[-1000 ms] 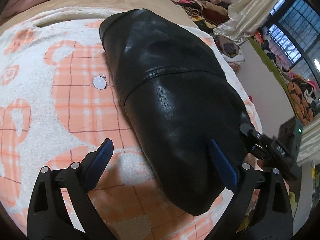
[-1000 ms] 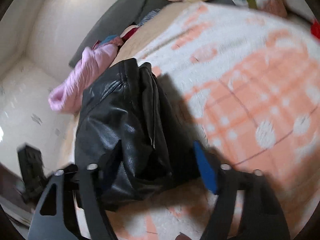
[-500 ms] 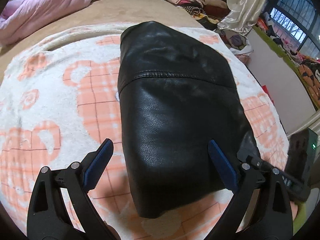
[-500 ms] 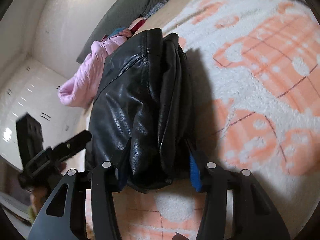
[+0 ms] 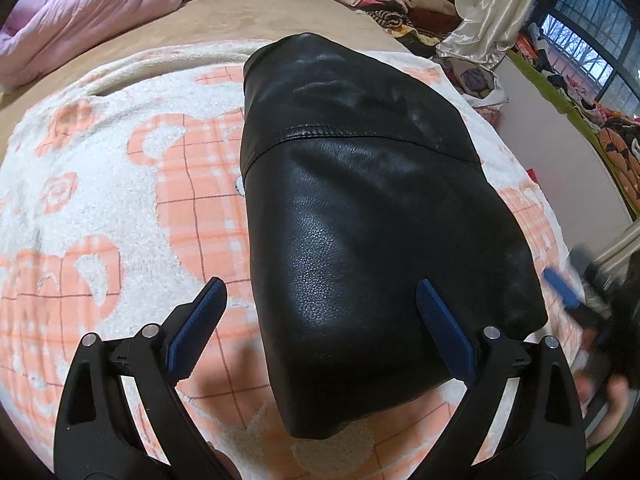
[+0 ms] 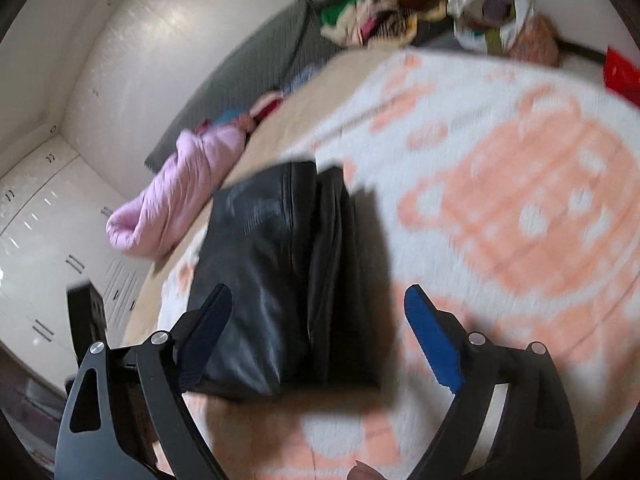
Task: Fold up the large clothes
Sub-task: 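Release the jacket and press the folded bundle flat with both tools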
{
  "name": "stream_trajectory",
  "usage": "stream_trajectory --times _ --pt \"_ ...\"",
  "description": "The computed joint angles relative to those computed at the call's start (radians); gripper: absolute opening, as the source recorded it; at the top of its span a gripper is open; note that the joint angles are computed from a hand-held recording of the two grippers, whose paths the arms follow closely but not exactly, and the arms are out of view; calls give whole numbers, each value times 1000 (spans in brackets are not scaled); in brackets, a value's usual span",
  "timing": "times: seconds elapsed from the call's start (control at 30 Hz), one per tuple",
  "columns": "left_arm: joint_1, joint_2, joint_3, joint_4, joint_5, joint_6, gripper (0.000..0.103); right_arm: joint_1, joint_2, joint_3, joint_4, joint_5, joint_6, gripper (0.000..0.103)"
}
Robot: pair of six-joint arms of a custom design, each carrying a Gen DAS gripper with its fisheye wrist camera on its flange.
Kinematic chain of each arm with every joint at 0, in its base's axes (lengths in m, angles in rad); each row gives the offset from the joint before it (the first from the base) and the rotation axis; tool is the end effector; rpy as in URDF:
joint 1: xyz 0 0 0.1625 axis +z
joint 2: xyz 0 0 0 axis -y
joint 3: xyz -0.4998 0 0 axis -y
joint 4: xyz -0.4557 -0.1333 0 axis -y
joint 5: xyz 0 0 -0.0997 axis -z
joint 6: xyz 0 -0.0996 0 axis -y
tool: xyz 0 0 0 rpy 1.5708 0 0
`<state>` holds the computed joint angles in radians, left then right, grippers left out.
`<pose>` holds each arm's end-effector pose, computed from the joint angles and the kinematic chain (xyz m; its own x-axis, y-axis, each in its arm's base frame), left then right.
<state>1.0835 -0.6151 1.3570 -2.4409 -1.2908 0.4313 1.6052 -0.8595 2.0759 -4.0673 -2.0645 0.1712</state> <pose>-0.2584 -0.8310 0.0608 -0.5923 0.7468 -0.3024 0.7838 0.6210 -0.0016 0.1066 -0.5937 0.1841 -0.8843 0.4661 -0.0294 0.1429 0.2101 -0.9672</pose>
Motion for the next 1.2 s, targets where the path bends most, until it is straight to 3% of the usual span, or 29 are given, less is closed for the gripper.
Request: stream_trajectory --times 0.23,0.33,0.4,0.47,0.5,0.53,0.63,0.73,0.87,1.13,1.2 --pt "-1 -1 7 12 -7 4 89 -16 -49 -121 227 -16 -60 87" --pt "-3 -3 13 7 -1 11 89 -42 -51 -220 441 -7 -44 87" --pt "-3 -3 15 3 3 17 89 -55 -34 -278 520 2 -43 87" --pt "-6 -1 16 -1 8 29 89 -71 -18 -330 609 18 -40 57" --pt "-7 0 17 -4 9 36 89 -76 -14 -342 631 38 -49 31" --pt "-9 1 17 -7 18 42 89 -79 -14 -339 618 55 -56 17" --pt "-4 9 -3 18 -10 49 94 -114 -51 -261 460 240 -61 16" --pt "-4 21 -13 44 -23 39 94 -134 -50 -253 486 195 -38 17" --pt "3 31 -18 47 -38 13 95 -193 -45 -228 461 321 28 19" --pt "9 29 -13 40 -54 -6 95 -189 -39 -238 472 319 -9 20" --pt "5 30 -13 38 -52 -11 95 -178 -38 -242 477 282 -24 21"
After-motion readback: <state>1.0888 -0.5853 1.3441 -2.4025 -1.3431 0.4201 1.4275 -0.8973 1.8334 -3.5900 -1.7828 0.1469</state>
